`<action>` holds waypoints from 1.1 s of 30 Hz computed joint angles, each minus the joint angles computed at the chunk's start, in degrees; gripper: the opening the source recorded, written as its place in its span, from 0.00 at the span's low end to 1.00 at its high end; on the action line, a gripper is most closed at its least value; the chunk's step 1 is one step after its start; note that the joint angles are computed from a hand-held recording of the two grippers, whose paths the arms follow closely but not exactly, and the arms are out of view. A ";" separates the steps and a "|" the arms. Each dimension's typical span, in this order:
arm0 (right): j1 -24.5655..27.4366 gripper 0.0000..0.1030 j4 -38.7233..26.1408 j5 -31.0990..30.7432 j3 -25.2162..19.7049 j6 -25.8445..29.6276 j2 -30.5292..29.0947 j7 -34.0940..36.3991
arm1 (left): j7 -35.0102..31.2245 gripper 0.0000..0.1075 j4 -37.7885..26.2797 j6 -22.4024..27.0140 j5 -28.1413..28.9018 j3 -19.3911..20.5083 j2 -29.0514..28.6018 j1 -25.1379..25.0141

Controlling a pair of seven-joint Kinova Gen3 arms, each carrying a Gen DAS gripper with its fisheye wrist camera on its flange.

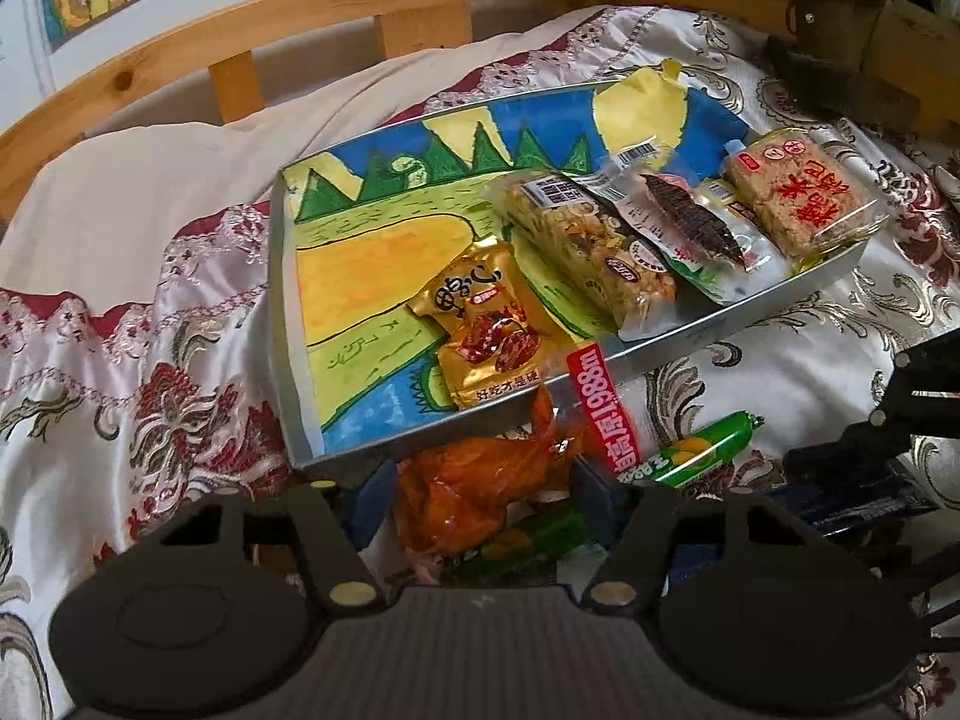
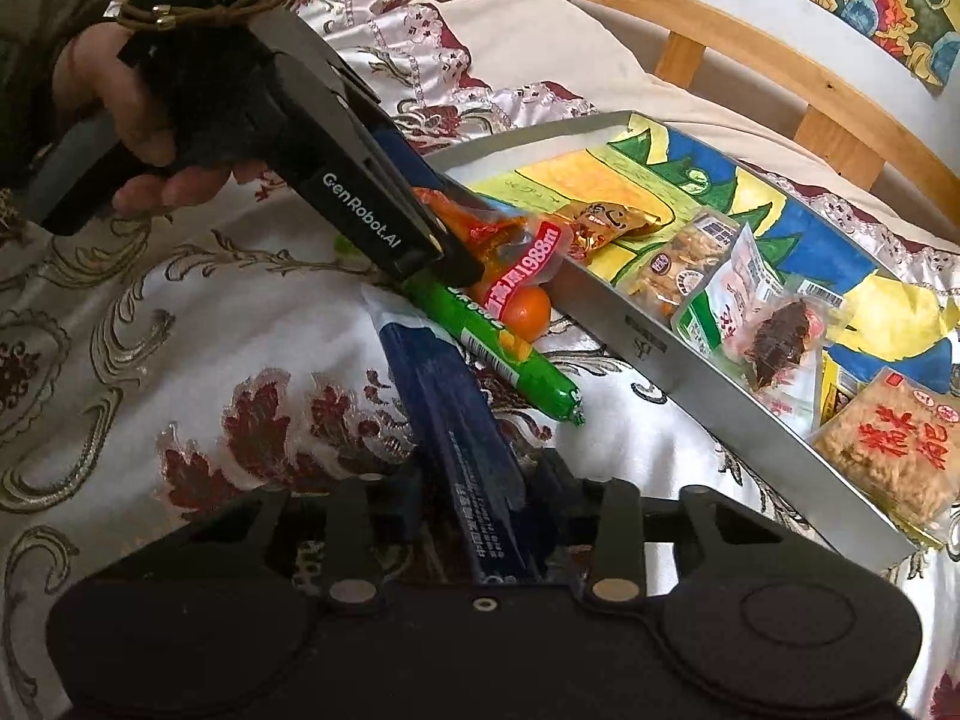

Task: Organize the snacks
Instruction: 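Grasp orange sausage packet with left tool while right tool grasps blue stick packet, then lift orange packet with left tool while right tool lifts blue stick packet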

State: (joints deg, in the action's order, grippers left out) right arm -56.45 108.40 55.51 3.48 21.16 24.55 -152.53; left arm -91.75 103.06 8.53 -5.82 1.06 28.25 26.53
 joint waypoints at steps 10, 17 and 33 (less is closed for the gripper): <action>-1.94 0.24 1.71 7.44 -1.98 4.73 -1.07 -6.03 | 5.36 0.53 4.45 -5.07 0.63 -8.02 -1.73 7.12; -3.19 0.21 5.26 19.19 -3.67 7.62 -2.24 -17.13 | 7.10 0.53 10.50 -11.32 6.20 -15.47 -4.77 14.54; -2.77 0.14 8.48 28.87 -14.06 24.16 -1.15 -22.08 | -6.10 0.42 15.39 -14.84 23.92 -31.98 -5.77 33.02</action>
State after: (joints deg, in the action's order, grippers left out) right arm -59.22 116.88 84.38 -10.58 45.32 23.40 -174.61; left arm -97.85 118.45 -6.31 18.10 -30.92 22.48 59.55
